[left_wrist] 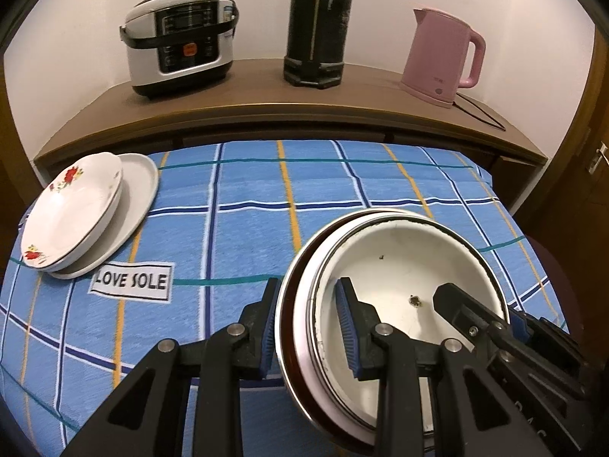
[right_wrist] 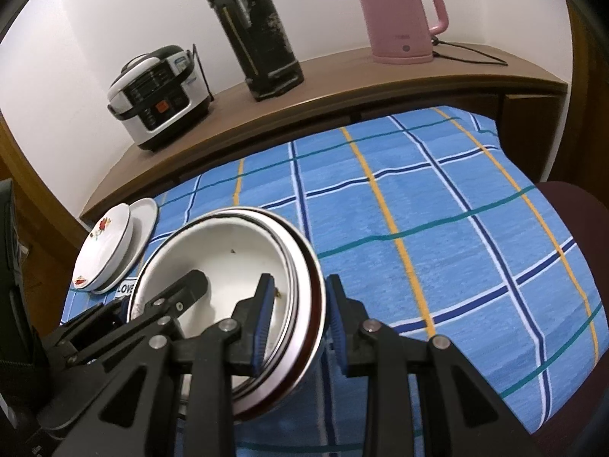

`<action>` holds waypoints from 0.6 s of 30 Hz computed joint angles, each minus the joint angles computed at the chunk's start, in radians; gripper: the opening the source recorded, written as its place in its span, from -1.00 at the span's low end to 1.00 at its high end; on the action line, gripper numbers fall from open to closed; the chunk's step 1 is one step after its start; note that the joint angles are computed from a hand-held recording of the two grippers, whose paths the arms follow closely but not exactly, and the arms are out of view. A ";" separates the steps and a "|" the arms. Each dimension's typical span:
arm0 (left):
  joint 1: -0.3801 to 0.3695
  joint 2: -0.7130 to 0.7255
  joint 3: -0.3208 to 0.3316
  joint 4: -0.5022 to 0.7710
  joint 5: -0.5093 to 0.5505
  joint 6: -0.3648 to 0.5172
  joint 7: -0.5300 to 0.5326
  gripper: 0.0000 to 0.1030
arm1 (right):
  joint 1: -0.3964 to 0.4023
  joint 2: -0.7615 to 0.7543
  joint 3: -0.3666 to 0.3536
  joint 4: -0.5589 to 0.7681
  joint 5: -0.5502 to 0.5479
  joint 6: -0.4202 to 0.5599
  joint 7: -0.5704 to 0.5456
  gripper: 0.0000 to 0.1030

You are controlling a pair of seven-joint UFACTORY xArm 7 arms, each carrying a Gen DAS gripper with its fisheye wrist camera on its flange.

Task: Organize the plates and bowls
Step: 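Lift the bowl stack with both grippers off the table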

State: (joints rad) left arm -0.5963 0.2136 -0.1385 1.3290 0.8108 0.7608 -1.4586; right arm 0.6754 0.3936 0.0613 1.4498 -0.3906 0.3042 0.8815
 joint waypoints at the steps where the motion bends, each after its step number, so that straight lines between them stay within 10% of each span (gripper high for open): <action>1: 0.000 -0.006 0.001 -0.008 0.001 0.002 -0.004 -0.38 | 0.002 0.003 0.002 0.003 0.001 0.001 0.000 -0.46; 18: 0.043 -0.105 -0.036 -0.132 0.011 0.011 -0.059 -0.38 | 0.039 0.034 0.015 0.043 0.016 0.018 -0.018 -0.46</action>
